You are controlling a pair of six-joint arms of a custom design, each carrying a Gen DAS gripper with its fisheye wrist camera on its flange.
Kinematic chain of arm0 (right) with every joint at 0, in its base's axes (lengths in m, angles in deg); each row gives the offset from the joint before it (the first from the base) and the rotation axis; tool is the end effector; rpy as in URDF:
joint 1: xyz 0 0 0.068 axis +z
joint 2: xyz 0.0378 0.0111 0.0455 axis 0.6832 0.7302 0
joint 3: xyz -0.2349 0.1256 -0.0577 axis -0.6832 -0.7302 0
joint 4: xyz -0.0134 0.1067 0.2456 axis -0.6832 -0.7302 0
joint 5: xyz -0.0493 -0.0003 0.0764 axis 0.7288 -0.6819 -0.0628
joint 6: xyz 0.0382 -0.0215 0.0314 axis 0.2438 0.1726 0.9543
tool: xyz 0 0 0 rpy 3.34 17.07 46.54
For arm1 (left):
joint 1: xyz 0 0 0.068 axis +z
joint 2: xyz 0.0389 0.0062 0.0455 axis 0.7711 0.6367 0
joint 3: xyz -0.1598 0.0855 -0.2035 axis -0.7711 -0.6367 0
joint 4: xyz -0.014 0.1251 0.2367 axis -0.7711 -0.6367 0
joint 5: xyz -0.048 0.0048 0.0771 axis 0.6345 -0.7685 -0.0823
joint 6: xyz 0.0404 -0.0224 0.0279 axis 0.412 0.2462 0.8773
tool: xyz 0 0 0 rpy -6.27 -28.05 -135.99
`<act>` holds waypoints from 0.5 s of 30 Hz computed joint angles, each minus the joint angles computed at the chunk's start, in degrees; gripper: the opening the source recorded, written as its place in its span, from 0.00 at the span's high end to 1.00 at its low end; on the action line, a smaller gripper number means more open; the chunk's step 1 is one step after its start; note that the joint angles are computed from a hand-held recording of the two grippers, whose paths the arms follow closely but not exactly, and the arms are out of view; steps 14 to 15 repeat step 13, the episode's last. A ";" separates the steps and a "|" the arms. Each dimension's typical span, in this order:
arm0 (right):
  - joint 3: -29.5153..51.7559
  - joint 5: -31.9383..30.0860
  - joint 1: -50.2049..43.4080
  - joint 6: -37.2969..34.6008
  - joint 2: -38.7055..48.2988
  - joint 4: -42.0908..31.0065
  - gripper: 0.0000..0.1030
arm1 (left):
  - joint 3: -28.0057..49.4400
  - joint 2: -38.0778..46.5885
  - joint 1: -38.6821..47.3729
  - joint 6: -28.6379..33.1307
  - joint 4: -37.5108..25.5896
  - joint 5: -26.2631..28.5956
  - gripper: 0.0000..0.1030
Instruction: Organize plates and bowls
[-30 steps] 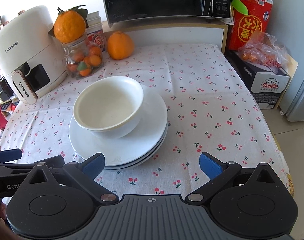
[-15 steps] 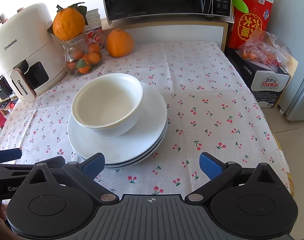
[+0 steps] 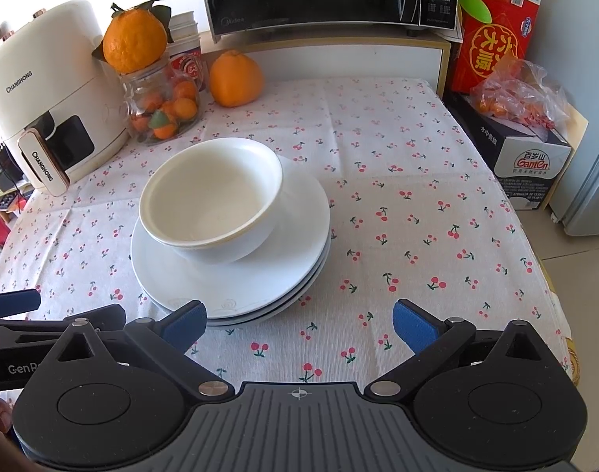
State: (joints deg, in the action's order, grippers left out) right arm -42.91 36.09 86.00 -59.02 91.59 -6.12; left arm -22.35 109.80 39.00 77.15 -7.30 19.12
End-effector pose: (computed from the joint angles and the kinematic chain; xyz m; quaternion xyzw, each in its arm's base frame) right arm 0.2024 0.1723 0.1719 -0.0584 0.9381 0.0519 0.3375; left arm 0.1926 -0.0332 0.1709 -0.0221 0.9485 0.0148 0.3156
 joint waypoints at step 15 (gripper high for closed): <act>0.05 0.35 0.11 -0.13 0.15 0.15 0.01 | 0.49 0.98 1.45 0.83 -0.39 2.86 0.00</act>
